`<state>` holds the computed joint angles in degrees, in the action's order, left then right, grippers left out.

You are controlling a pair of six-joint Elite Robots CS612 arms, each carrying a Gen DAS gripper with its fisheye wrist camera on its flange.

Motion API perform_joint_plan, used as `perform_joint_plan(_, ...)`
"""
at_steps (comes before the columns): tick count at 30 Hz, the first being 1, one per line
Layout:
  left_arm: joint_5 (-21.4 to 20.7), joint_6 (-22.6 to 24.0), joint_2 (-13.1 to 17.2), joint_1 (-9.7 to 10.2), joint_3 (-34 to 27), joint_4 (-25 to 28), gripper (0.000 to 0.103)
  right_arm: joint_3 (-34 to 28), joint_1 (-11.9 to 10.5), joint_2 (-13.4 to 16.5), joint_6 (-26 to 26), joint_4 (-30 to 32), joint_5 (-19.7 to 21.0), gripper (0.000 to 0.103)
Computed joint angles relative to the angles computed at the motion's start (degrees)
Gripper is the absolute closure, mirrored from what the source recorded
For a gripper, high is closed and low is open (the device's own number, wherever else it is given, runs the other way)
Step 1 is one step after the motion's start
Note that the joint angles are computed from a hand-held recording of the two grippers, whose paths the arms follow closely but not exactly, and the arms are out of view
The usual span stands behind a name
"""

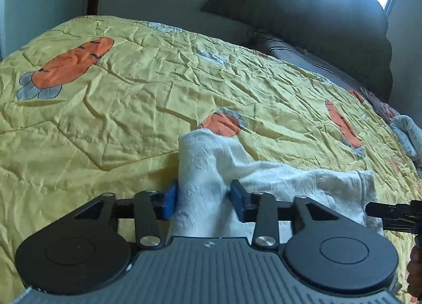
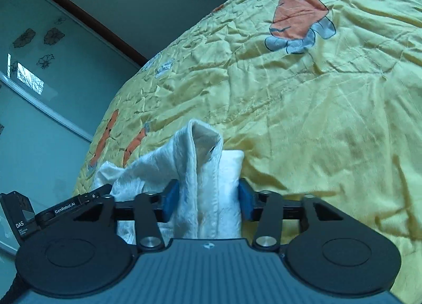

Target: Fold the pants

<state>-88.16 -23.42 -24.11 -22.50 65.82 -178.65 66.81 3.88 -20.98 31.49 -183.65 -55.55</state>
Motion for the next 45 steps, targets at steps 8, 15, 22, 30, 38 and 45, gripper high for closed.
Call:
perform_joint_plan(8,-5.0,-1.1,-6.4,0.57,16.7,-9.7,0.041,12.0,-0.8,-3.5,1.7,-9.0,7.2,0.038)
perform_joint_plan(15,-1.6,3.5,-6.7,-1.60,18.1,-11.6,0.071,12.4,1.3,-5.8,-9.8,-2.5,0.7,0.073)
perform_joint_plan(22,2.4,9.3,-6.7,-2.72,19.1,-12.8,0.087,14.3,2.1,-6.9,-14.2,-2.8,-3.9,0.069)
perform_joint_plan(30,9.9,16.7,-8.3,-4.89,24.6,-26.2,0.066,20.4,3.6,-10.2,-10.0,-15.3,-14.6,0.051)
perform_joint_plan(38,8.7,21.9,-7.1,-8.30,24.5,-25.2,0.038,16.9,8.3,-9.3,-18.5,-8.8,-20.2,0.052)
perform_joint_plan(45,12.2,21.3,-5.4,-8.89,23.9,-26.2,0.039,17.0,9.3,-7.4,-23.2,-13.1,-24.3,0.053)
